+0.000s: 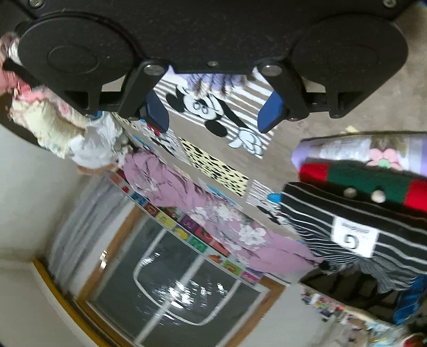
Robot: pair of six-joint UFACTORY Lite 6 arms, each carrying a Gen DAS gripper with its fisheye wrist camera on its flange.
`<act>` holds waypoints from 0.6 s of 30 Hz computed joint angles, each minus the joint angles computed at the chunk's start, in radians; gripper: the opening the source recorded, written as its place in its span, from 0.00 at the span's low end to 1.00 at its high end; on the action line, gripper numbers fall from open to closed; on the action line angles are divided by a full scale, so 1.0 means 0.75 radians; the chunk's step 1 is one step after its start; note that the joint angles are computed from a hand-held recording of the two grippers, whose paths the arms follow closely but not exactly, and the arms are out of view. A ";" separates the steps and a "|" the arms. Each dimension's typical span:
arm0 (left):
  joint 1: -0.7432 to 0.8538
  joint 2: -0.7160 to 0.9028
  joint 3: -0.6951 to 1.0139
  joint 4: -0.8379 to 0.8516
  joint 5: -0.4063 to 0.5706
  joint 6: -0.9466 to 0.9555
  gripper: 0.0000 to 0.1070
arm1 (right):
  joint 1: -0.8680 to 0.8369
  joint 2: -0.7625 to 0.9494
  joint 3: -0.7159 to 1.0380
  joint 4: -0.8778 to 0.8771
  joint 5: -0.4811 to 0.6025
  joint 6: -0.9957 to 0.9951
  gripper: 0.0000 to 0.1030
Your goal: Fold clothes
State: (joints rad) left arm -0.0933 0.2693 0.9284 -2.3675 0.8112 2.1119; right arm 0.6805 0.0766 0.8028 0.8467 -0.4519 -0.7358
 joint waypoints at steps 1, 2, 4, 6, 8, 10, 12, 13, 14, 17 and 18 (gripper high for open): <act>-0.016 0.003 0.004 0.012 0.005 0.040 0.63 | -0.007 -0.035 -0.030 0.019 0.008 -0.013 0.52; -0.036 0.005 0.008 0.027 0.007 0.093 0.57 | -0.019 -0.083 -0.078 0.030 0.014 -0.015 0.52; -0.132 -0.001 0.016 -0.032 -0.112 0.296 0.49 | -0.051 -0.196 -0.203 0.065 0.001 -0.029 0.52; -0.246 -0.002 0.035 -0.152 -0.270 0.552 0.46 | -0.108 -0.297 -0.325 0.033 -0.022 0.036 0.52; -0.320 0.015 0.055 -0.275 -0.364 0.729 0.37 | -0.177 -0.380 -0.428 -0.050 -0.037 0.160 0.53; -0.360 0.054 0.089 -0.380 -0.419 0.840 0.35 | -0.263 -0.430 -0.509 -0.186 -0.053 0.324 0.53; -0.387 0.115 0.146 -0.468 -0.497 0.920 0.29 | -0.344 -0.432 -0.561 -0.362 -0.097 0.503 0.53; -0.392 0.138 0.160 -0.550 -0.533 0.969 0.21 | -0.397 -0.394 -0.561 -0.471 -0.089 0.614 0.54; -0.383 0.153 0.171 -0.586 -0.561 0.962 0.21 | -0.451 -0.350 -0.556 -0.584 -0.081 0.726 0.54; -0.337 0.120 0.153 -0.442 -0.575 0.718 0.21 | -0.569 -0.255 -0.560 -0.845 -0.097 0.968 0.55; -0.332 0.111 0.145 -0.433 -0.576 0.709 0.21 | -0.577 -0.264 -0.587 -0.866 -0.120 0.977 0.55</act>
State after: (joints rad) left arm -0.3425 0.3528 1.0373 -2.6923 0.3790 2.6439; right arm 0.2475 -0.1212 0.3624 0.1970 -0.5421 -0.0028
